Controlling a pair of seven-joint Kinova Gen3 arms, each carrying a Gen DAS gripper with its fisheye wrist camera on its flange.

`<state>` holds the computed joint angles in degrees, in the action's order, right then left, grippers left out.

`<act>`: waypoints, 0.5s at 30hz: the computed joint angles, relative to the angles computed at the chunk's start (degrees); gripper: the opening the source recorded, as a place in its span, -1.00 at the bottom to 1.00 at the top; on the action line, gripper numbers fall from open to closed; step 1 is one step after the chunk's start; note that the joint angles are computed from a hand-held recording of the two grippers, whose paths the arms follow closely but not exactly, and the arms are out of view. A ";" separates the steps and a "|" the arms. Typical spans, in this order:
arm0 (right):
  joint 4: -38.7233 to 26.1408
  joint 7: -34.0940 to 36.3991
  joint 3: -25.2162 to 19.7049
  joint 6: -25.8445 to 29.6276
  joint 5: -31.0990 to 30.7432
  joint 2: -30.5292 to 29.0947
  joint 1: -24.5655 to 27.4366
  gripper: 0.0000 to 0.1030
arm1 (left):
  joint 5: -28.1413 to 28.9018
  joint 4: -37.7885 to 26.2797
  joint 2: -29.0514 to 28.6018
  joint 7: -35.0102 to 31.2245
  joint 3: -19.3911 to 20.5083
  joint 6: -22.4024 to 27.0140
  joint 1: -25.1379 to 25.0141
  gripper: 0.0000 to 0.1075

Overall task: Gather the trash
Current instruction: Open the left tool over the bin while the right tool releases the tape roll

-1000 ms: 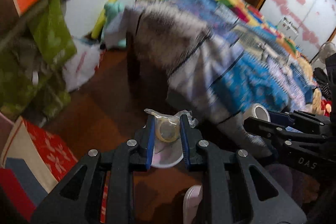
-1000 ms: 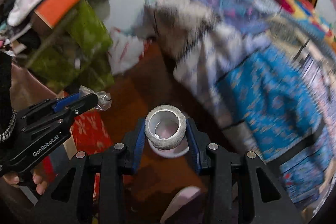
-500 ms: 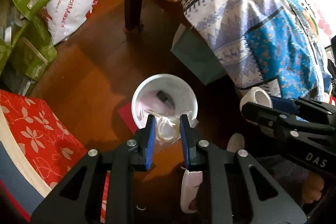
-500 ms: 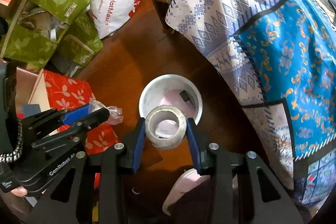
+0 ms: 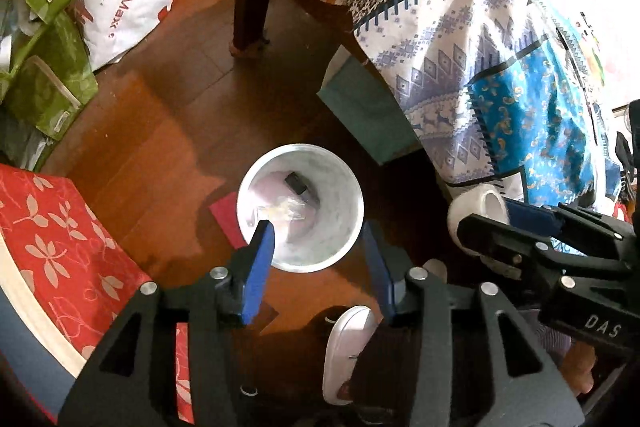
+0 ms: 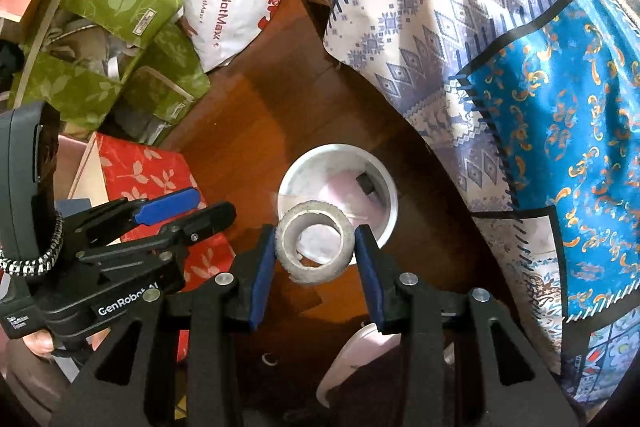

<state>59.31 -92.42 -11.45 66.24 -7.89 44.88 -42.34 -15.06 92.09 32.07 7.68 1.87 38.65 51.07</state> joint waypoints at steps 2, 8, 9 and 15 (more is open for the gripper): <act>0.29 0.22 -0.08 -0.16 -0.08 -0.28 0.21 -0.29 | -0.35 -0.28 -0.31 0.83 -0.41 1.13 0.64 -0.17; 2.48 1.28 -0.55 -2.23 -0.33 -2.31 0.32 -0.28 | -4.70 -0.65 -2.73 6.14 -1.51 5.52 4.21 -0.17; 2.90 1.53 -0.66 -2.61 -0.36 -2.69 0.42 -0.28 | -5.67 -0.54 -3.26 7.22 -1.46 6.09 4.69 -0.17; 4.73 1.73 -0.64 -4.59 0.42 -4.71 -0.54 -0.29 | -10.61 -1.80 -5.04 12.17 0.21 11.50 6.50 -0.17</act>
<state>64.04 -90.70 -12.08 61.65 -7.47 40.18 -42.88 -25.66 90.29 27.03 19.84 2.08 50.15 57.56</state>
